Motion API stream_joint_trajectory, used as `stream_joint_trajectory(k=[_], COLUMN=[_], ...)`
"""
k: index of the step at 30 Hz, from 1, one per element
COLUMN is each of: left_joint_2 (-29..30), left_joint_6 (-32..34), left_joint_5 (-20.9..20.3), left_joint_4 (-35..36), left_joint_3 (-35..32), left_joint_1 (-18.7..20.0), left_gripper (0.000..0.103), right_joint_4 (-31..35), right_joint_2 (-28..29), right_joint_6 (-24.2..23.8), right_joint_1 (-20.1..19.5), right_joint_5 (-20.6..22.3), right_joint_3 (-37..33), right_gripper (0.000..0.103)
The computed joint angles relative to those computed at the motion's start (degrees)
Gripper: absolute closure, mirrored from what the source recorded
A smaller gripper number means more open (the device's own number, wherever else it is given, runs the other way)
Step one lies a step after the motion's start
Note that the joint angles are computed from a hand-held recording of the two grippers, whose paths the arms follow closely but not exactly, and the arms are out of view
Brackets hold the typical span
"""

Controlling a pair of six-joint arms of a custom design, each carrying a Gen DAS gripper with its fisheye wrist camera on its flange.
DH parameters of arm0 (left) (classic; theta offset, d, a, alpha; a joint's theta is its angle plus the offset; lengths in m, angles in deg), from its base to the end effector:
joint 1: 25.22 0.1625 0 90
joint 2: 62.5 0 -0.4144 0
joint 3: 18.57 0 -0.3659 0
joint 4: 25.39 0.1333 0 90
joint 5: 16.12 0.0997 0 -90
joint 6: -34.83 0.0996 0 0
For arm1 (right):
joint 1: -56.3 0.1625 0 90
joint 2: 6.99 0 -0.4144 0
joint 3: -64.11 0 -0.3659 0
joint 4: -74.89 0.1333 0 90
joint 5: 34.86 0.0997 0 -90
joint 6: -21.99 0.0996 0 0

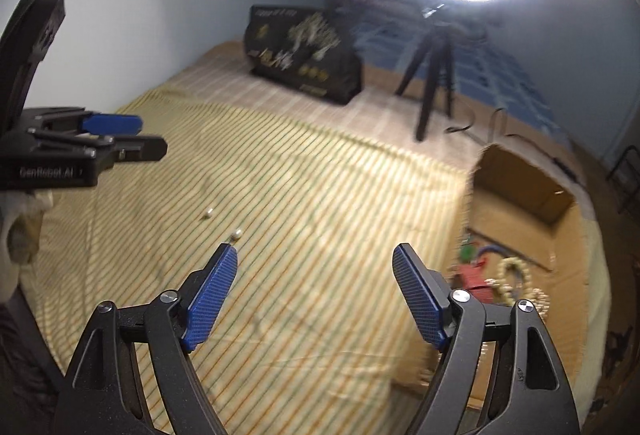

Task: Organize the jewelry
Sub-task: 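Move both tools to the two loose pearls on the cloth, then close the left tool on one pearl while the right tool grips the other pearl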

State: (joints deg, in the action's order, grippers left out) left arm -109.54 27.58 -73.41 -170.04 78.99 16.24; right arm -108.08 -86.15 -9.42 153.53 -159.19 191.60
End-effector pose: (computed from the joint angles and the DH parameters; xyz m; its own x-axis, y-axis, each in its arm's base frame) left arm -0.3411 -0.5511 0.1069 -0.6759 0.5166 -0.5256 0.6675 0.7314 -0.1395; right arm 0.1331 -0.4366 0.3077 -0.6951 -0.1211 0.7087 -0.5294 0.7532 -0.3906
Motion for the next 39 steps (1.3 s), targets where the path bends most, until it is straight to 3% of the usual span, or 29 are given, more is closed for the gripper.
stream_joint_trajectory(k=[4,9,14,16,30,34,39], left_joint_2=[0.1,1.8,4.1,4.8,8.2,9.0,9.2], left_joint_6=[0.6,1.0,1.8,2.0,4.2,4.6,4.3], left_joint_5=[-2.5,-4.0,-1.9,-1.5,-1.9,-1.9,-2.5], left_joint_4=[2.3,5.0,6.4,7.0,5.8,5.1,4.9], left_joint_3=[0.1,-0.4,-1.0,-1.5,-3.7,-4.7,-5.4], left_joint_1=[0.9,1.5,1.4,1.6,3.1,3.7,4.4], left_gripper=[0.065,0.066,0.066,0.076,0.076,0.088,0.096], right_joint_4=[4.6,8.4,9.2,9.7,12.9,12.8,12.1], right_joint_2=[0.0,0.2,1.1,1.4,4.5,5.3,6.5], right_joint_6=[0.3,-0.1,-0.8,-1.1,-2.7,-3.0,-3.5], right_joint_1=[-1.5,-2.7,-3.5,-3.8,-5.3,-5.7,-5.9], right_joint_5=[2.5,4.8,5.8,6.3,8.1,8.3,9.1], right_joint_3=[-0.5,-1.0,-1.2,-1.4,-3.9,-4.1,-4.9], right_gripper=[0.042,0.054,0.055,0.062,0.074,0.075,0.075])
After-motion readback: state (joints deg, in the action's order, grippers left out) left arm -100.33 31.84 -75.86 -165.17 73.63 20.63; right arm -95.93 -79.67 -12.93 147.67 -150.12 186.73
